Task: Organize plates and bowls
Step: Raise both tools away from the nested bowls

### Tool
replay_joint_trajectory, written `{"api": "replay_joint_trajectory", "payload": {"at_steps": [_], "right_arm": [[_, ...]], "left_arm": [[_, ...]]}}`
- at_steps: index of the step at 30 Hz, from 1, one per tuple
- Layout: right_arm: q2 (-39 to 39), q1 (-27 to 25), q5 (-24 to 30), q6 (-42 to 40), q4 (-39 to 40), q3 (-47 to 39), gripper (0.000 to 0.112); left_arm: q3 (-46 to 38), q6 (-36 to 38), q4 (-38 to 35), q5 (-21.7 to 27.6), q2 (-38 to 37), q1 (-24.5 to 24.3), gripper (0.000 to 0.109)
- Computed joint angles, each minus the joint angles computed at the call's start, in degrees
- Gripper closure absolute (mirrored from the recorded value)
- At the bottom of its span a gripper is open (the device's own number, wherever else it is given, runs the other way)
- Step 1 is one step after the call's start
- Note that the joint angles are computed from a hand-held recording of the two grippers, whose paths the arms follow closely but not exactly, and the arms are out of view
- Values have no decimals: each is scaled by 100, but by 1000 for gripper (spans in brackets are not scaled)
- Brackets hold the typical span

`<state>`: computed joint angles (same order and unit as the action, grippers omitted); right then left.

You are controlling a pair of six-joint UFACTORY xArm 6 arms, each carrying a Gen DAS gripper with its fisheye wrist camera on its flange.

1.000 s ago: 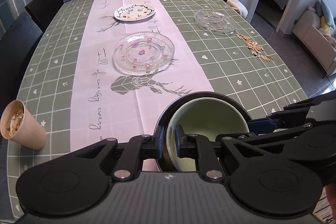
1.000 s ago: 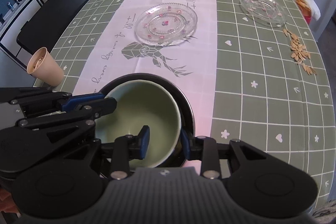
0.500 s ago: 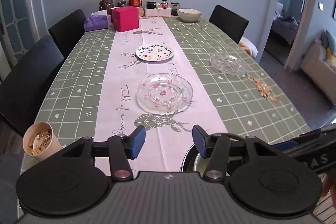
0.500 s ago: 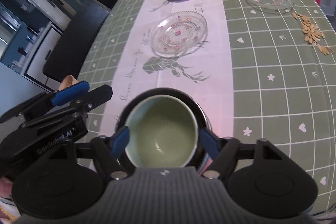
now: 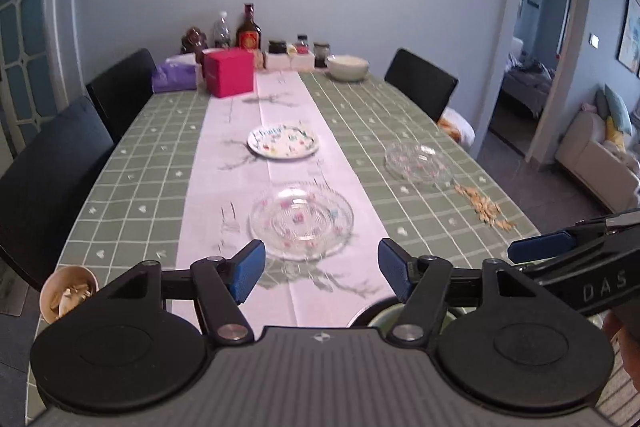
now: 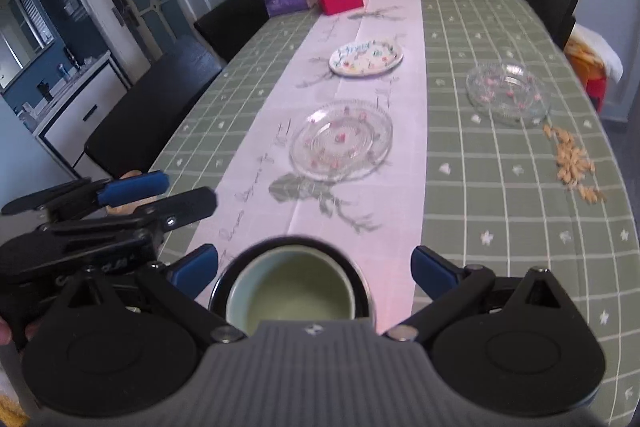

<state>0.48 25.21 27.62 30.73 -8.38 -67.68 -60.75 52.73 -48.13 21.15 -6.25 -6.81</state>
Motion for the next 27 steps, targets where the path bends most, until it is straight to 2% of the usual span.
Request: {"api": "replay_joint_trajectory", "payload": {"at_steps": [2,4,6,8,12,15,21,25,27], "right_arm": [[4,-56,-285,-145,165,9,12],[0,-90,-521,22,-6,29,12],[44,-80,-545,34,-243,-38,12],[91,-61,-586,-292,-211,-80,12],[203,-134,-708,-393,41,-144,12],[403,-191,-468,-767,542,-414,12],[968,-445,-191,-1230,1023,-1071,12],[1694,-686,490,-575,166,-2045,12],[2075,-809,799,-838,422,-2558,12]], "left_arm": [[-25,179,-134,-10,14,-25,31],[-5,118,-64,-131,34,-92,31],[-21,-93,271,-66,60,-109,32],[-37,-228,462,6,68,-109,36],[-99,-89,185,1,106,-87,36],[-213,-191,179,0,218,-51,35],[-548,-523,423,-105,645,-70,35],[-897,-795,483,-421,1053,-123,35],[-1115,-1059,512,-428,1268,-104,35]]}}
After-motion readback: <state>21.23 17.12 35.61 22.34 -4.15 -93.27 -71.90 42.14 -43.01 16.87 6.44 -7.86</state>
